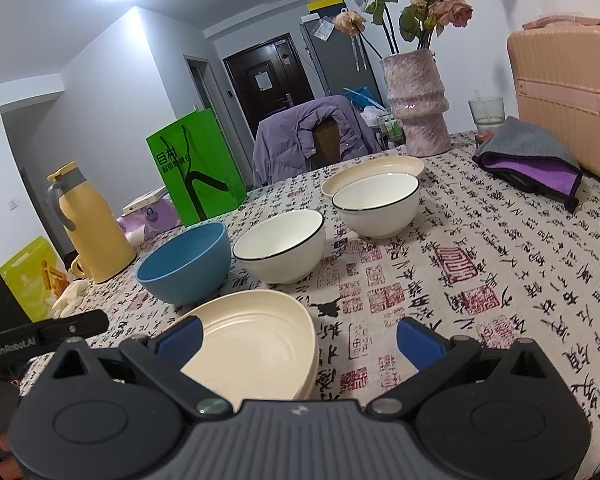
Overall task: Organize plates and bowls
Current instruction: 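Withdraw both open grippers back from the placed cream plate, then move both open grippers toward the cream plate beside the pink vase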
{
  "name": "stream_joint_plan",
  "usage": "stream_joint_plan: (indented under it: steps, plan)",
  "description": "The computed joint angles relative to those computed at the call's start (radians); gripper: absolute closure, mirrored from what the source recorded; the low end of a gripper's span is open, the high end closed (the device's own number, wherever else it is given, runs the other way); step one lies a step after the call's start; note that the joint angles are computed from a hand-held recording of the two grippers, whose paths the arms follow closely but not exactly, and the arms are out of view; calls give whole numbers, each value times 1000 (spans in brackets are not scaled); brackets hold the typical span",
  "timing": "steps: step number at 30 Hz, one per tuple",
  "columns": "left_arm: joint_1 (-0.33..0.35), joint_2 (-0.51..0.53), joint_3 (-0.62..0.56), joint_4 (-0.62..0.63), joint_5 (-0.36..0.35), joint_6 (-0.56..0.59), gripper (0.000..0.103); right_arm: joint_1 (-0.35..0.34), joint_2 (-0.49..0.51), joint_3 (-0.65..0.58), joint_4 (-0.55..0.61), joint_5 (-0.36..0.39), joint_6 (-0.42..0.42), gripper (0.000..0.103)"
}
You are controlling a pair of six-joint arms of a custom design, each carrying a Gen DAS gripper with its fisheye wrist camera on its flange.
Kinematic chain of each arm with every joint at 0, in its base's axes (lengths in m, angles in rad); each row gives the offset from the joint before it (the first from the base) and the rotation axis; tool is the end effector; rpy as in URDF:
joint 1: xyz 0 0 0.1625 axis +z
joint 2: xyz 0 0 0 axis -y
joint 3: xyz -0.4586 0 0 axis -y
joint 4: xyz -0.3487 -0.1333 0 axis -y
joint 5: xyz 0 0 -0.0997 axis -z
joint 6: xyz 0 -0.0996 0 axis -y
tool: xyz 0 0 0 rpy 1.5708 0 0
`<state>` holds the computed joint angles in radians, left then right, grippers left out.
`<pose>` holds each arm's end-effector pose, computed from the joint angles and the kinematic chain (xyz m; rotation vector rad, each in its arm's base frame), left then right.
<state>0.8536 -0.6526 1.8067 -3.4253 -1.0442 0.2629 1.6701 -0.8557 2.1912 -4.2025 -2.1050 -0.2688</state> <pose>-0.2806 -0.6008 0.1205 0.9925 2.4015 -1.0773 0.1309 -0.4809 0.2424 -0.0431 -2.1278 1.5241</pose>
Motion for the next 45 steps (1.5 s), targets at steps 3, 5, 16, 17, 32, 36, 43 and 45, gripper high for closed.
stream_joint_plan:
  steps: [3, 5, 16, 17, 32, 36, 43, 45]
  plan:
    - [-6, 3, 2, -31, 6, 5, 0, 5, -4, -5, -10, -7, -24, 0]
    - [-11, 8, 3, -55, 14, 11, 0, 6, -9, -6, -17, -10, -35, 0]
    - [-28, 20, -16, -70, 9, 11, 0, 9, -45, -16, -43, 2, -99, 0]
    - [-28, 20, -16, -69, 8, 11, 0, 9, -48, -18, -40, 3, -103, 0]
    - [-59, 56, -89, -34, 17, -25, 0, -17, -114, -51, 53, 71, -164, 0]
    - [-66, 70, -123, -19, 25, -37, 0, -30, -134, -74, 108, 98, -171, 0]
    - [-68, 94, -192, 34, 23, -80, 0, -45, -158, -146, 203, 117, -178, 0]
    - [-68, 102, -217, 49, 21, -89, 0, -48, -165, -171, 236, 120, -173, 0]
